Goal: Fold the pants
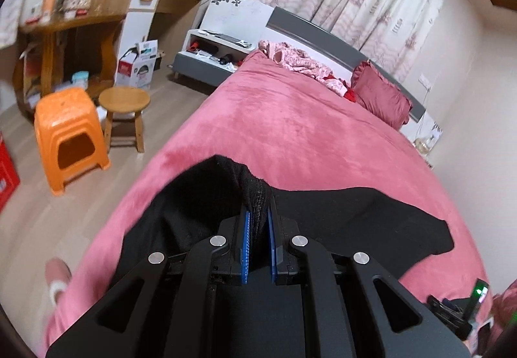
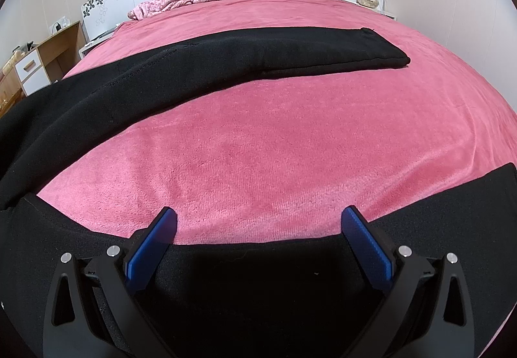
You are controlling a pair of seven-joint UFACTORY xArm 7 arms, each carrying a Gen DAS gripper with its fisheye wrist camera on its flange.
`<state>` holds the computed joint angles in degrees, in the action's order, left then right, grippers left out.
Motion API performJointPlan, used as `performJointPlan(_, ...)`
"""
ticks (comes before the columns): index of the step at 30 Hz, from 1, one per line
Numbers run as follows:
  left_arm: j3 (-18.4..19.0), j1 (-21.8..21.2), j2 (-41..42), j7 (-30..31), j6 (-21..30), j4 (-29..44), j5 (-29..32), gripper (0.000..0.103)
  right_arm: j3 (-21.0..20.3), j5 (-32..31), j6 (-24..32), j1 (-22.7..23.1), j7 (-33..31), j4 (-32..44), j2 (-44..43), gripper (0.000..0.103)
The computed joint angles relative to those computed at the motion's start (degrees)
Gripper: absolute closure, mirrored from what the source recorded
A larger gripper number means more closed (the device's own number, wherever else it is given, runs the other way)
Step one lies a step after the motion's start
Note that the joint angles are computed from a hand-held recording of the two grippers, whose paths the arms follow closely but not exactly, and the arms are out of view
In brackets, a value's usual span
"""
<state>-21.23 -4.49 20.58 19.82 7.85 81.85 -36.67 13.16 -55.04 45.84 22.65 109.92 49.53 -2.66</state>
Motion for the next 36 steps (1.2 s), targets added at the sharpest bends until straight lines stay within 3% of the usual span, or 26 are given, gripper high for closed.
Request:
performJointPlan(3,-4.0,3.2,-3.4,4.4,-2.2,-6.7,-6.2,0.095,0.0,0.1,0.0,0.0,-0.1,0.0,0.0,0.002)
performJointPlan(9,-4.0,2.4,-3.1,6.6,-4.7,-11.8,-11.7,0.095,-0.3,2.7,1.9,0.2,-3.7,1.4,0.9,0.002)
performJointPlan(14,-9.6,6.9,-1.4,12.7,-6.4,-12.1,-17.4,0.095,-1.7,14.5,2.8,-1.0,-18.3,4.6,0.9,0.002)
performJointPlan(17,-13.8,10.8,-1.1,19.4,-6.2,-11.9,-24.1,0.095,-2.1,14.7,1.2,-1.8,-22.0,7.4,0.6,0.002)
performJointPlan(20,-14.3,11.3,-1.0,24.0,-5.6,-11.3,-29.1,0.095,-2.8,15.4,-0.1,-2.7,-27.2,14.2,3.1,0.002)
performJointPlan(23,-13.8,11.0,-1.2,27.4,-4.8,-10.9,-33.0,0.095,-4.5,24.8,-0.3,-3.9,-36.8,25.8,10.1,0.002)
performJointPlan(26,-13.3,11.1,-1.3,31.2,-3.3,-10.5,-37.5,0.095,-6.7,31.3,0.6,-4.0,-40.2,35.0,16.1,0.003)
performJointPlan(28,-12.4,10.5,-1.4,32.5,-2.4,-10.3,-39.3,0.095,-8.2,33.2,2.6,-3.5,-41.0,42.5,20.9,0.008)
performJointPlan(30,-11.4,9.8,-1.6,33.8,-1.6,-10.1,-41.0,0.095,-9.1,36.3,6.5,-3.1,-43.6,51.0,26.6,0.019)
performJointPlan(36,-8.0,7.9,-1.5,37.4,1.6,-9.5,-45.7,0.095,-12.2,42.1,17.4,-1.4,-44.7,69.3,39.0,0.019)
